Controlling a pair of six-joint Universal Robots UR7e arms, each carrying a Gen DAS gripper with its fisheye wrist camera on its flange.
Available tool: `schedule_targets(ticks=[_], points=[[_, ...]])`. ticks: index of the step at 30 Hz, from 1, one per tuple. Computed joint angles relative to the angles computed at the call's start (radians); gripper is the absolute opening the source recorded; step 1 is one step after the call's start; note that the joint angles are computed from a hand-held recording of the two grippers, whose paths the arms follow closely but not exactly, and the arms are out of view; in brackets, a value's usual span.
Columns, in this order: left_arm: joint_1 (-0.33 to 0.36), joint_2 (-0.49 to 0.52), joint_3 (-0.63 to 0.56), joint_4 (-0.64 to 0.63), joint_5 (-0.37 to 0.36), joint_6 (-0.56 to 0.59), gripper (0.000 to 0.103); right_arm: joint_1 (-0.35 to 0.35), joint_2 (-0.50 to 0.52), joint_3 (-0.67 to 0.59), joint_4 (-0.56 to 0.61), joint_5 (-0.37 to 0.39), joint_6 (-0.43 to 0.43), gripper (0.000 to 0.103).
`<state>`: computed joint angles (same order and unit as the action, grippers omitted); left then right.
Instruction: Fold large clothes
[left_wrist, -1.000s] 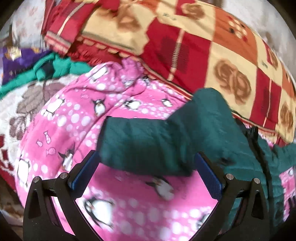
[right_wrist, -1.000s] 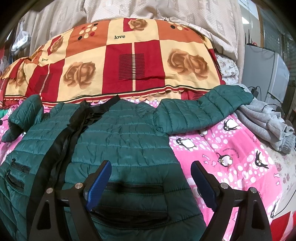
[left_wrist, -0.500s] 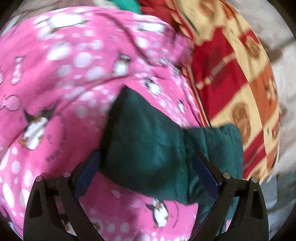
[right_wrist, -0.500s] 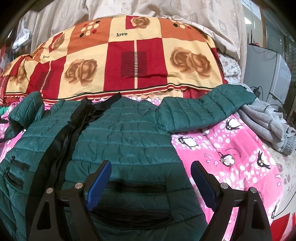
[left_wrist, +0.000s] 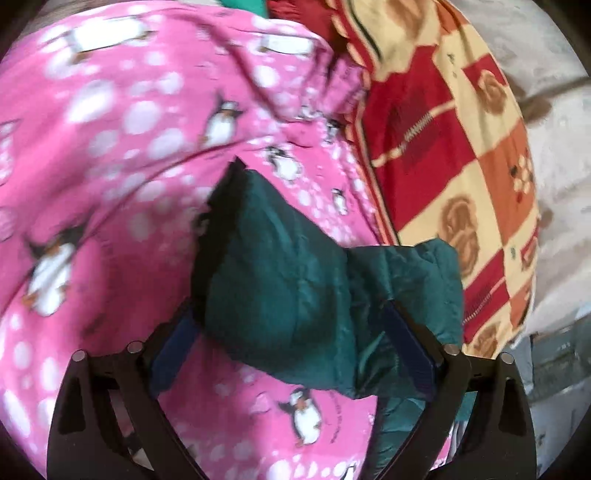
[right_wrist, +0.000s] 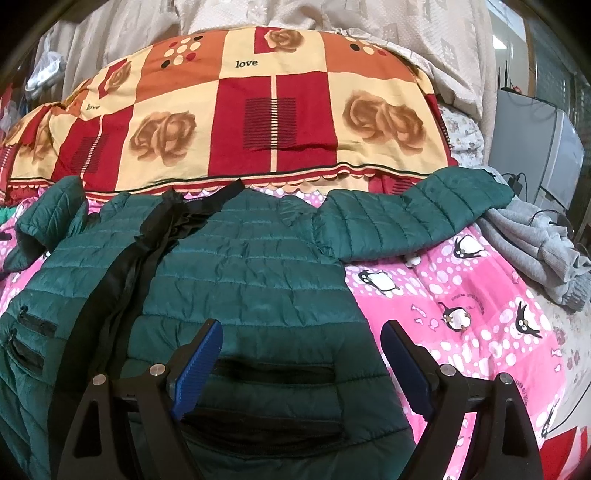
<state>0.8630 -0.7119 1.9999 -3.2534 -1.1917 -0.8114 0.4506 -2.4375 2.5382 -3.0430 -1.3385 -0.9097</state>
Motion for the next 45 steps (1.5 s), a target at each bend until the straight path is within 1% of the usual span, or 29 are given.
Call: schedule_targets(ticks=[1, 2, 3, 4, 5, 6, 8, 9, 10, 12, 15, 17, 18, 19, 21, 22, 23, 25, 27, 29, 32, 33, 35, 37, 38, 40, 42, 45], points=[[-0.001, 0.003, -0.006, 0.018, 0.015, 0.004, 0.084, 0.000, 0.000, 0.000, 0.000, -0.001, 0.000, 0.086], [-0.007, 0.008, -0.017, 0.055, 0.055, -0.001, 0.066, 0.009, 0.004, 0.000, -0.004, -0.010, 0.001, 0.086], [-0.011, 0.009, -0.028, 0.099, 0.089, -0.014, 0.052, 0.008, 0.003, 0.000, -0.003, -0.010, 0.000, 0.086], [-0.017, 0.005, -0.027, 0.146, 0.131, -0.040, 0.032, 0.007, 0.003, 0.000, -0.003, -0.008, 0.000, 0.086], [-0.020, -0.001, -0.021, 0.150, 0.145, -0.057, 0.023, 0.006, 0.002, 0.000, -0.002, -0.007, 0.000, 0.086], [-0.029, -0.012, -0.007, 0.142, 0.171, -0.073, 0.020, 0.005, 0.002, 0.000, -0.002, -0.006, 0.000, 0.086], [-0.058, -0.047, 0.015, 0.179, 0.263, -0.100, 0.019, -0.006, -0.004, -0.001, 0.008, 0.006, -0.002, 0.086], [-0.072, -0.067, 0.023, 0.197, 0.306, -0.105, 0.019, 0.002, 0.000, 0.000, 0.001, -0.002, 0.001, 0.086], [-0.085, -0.097, 0.034, 0.207, 0.341, -0.098, 0.018, 0.003, 0.001, 0.000, 0.000, -0.003, 0.001, 0.086], [-0.104, -0.143, 0.049, 0.224, 0.388, -0.082, 0.018, 0.002, 0.001, 0.000, -0.001, 0.000, 0.002, 0.086], [-0.141, -0.219, 0.064, 0.276, 0.493, -0.064, 0.018, -0.008, -0.003, 0.004, -0.002, 0.015, 0.005, 0.086], [-0.157, -0.253, 0.080, 0.274, 0.539, -0.074, 0.018, -0.021, -0.009, 0.006, 0.002, 0.030, 0.003, 0.086], [-0.169, -0.270, 0.085, 0.289, 0.573, -0.094, 0.018, -0.023, -0.012, 0.005, 0.006, 0.032, 0.003, 0.086], [-0.177, -0.281, 0.087, 0.311, 0.593, -0.112, 0.018, -0.034, -0.019, 0.006, 0.013, 0.045, 0.002, 0.086], [-0.197, -0.280, 0.068, 0.374, 0.615, -0.136, 0.018, -0.035, -0.022, 0.005, 0.017, 0.046, 0.005, 0.086], [-0.204, -0.276, 0.067, 0.368, 0.608, -0.116, 0.018, -0.034, -0.024, 0.006, 0.019, 0.045, 0.007, 0.086], [-0.213, -0.256, 0.050, 0.348, 0.579, -0.072, 0.018, -0.037, -0.025, 0.006, 0.020, 0.047, 0.008, 0.086], [-0.225, -0.210, 0.005, 0.321, 0.502, 0.002, 0.018, -0.036, -0.028, 0.006, 0.022, 0.045, 0.010, 0.086], [-0.238, -0.143, -0.058, 0.287, 0.418, 0.087, 0.018, -0.032, -0.025, 0.004, 0.023, 0.038, 0.010, 0.086], [-0.249, -0.053, -0.148, 0.280, 0.303, 0.156, 0.018, -0.046, -0.035, 0.004, 0.031, 0.051, 0.013, 0.086], [-0.264, 0.081, -0.289, 0.303, 0.151, 0.215, 0.018, -0.082, -0.055, 0.002, 0.055, 0.088, 0.019, 0.086], [-0.271, 0.131, -0.343, 0.324, 0.107, 0.230, 0.018, -0.094, -0.061, 0.001, 0.059, 0.098, 0.025, 0.086], [-0.288, 0.218, -0.445, 0.377, 0.057, 0.255, 0.018, -0.113, -0.070, 0.002, 0.058, 0.111, 0.037, 0.086], [-0.299, 0.295, -0.535, 0.424, 0.009, 0.272, 0.018, -0.094, -0.049, 0.003, 0.016, 0.065, 0.062, 0.086], [-0.304, 0.338, -0.586, 0.450, -0.020, 0.281, 0.018, -0.070, -0.027, 0.003, -0.020, 0.019, 0.079, 0.086], [-0.313, 0.405, -0.669, 0.492, -0.067, 0.294, 0.018, -0.040, 0.001, -0.004, -0.047, -0.041, 0.100, 0.086], [-0.327, 0.483, -0.767, 0.538, -0.120, 0.308, 0.018, -0.041, 0.009, -0.015, -0.031, -0.053, 0.109, 0.086], [-0.342, 0.563, -0.866, 0.568, -0.183, 0.315, 0.018, -0.013, 0.044, -0.034, -0.025, -0.115, 0.134, 0.086]])
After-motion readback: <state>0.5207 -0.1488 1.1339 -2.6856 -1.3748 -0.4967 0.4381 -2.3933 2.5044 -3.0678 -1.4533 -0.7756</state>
